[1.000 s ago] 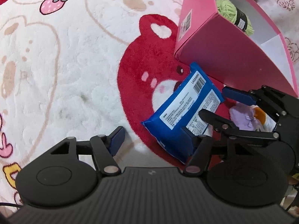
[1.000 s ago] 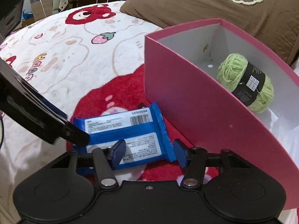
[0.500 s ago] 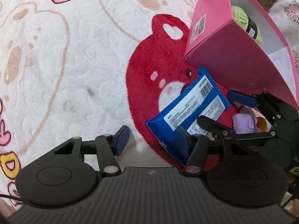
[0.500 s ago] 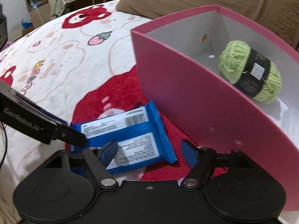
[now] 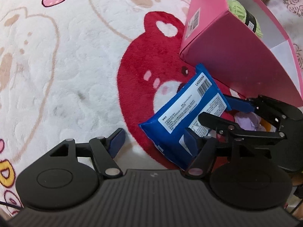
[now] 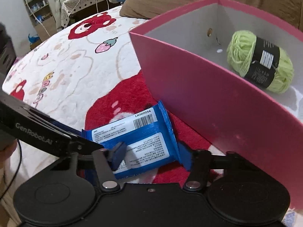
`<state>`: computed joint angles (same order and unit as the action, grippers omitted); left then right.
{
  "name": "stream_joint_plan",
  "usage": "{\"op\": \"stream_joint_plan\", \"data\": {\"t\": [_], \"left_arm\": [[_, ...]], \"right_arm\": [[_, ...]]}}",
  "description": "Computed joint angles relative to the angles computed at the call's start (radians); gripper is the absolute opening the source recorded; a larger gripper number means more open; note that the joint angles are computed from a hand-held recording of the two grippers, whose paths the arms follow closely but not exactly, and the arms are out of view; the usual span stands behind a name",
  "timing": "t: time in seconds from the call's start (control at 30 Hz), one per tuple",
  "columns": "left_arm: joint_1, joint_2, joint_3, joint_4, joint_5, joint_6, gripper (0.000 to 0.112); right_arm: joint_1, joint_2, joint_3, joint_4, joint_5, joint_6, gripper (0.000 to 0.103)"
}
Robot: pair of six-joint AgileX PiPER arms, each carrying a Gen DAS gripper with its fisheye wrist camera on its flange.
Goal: Organize objects
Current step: 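Close the left tool on the blue snack packet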
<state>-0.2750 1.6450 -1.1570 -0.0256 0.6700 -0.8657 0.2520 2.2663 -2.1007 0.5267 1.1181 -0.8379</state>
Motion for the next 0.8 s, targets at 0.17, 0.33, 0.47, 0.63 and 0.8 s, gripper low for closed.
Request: {"op": "stream_joint_plan", "data": {"t": [0.17,0.33,0.47,0.63,0.8], "left_arm": [[-0.032,-0.005,0.0,0.057,-0.009,-0.012,0.06],[-0.098,-0.01,-0.033,0.144,-0.004,-0.008,0.054],[-0.107,0.011,-0.058,0.119,0.004,0.043,0.053],[-0.085,0.017,-0.074,0.033,0.047,0.109,0.053],[-0.074,0.024,-0.088,-0.004,0.082,0.141,0.056]], "right_arm": [[-0.006,-0.055,0.087,0.002,-0.041,0.0,0.051],[-0.021,-0.126,0.195,0.013,-0.06,-0.015,0.05],[-0.035,-0.199,0.3,0.025,-0.086,-0.029,0.05],[-0.077,-0.238,0.367,0.061,-0.066,0.003,0.05],[-0.066,-0.298,0.455,0.042,-0.091,0.049,0.047]]}}
